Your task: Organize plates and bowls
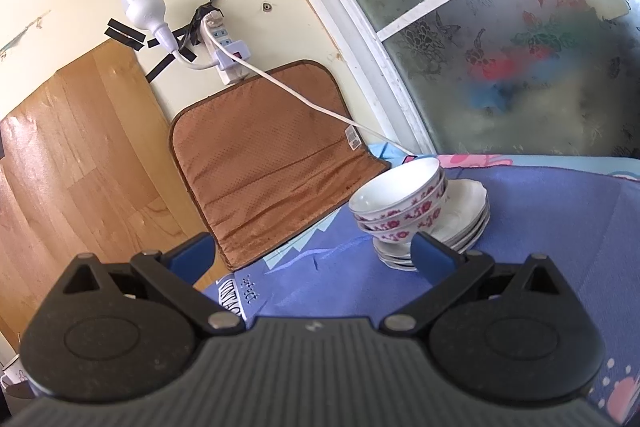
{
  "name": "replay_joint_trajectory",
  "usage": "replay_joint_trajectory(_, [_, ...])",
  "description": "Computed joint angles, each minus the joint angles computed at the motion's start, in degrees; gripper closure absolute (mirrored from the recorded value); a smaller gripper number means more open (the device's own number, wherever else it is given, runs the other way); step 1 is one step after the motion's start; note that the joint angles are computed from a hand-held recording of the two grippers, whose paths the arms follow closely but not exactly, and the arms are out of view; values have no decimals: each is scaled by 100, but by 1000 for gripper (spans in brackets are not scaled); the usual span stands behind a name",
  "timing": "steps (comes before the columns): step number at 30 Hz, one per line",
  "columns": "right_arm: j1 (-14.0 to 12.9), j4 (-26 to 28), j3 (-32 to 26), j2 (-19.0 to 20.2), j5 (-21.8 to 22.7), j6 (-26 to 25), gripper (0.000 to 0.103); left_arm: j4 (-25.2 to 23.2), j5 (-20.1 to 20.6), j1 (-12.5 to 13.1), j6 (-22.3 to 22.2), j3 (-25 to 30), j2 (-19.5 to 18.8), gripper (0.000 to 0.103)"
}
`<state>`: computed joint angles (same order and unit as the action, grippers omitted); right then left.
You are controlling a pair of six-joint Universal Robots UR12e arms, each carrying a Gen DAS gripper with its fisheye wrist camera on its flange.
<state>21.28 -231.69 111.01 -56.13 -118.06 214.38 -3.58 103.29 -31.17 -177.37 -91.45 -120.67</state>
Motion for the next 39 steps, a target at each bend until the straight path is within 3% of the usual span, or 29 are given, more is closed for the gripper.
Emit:
replay_joint_trajectory(19, [-42, 234, 63, -57, 82, 211, 0, 40, 403, -76, 64, 48, -51, 0])
replay_joint_trajectory(39, [-114, 486, 125, -128, 255, 399, 0, -319, 223, -54, -38, 81, 0, 0])
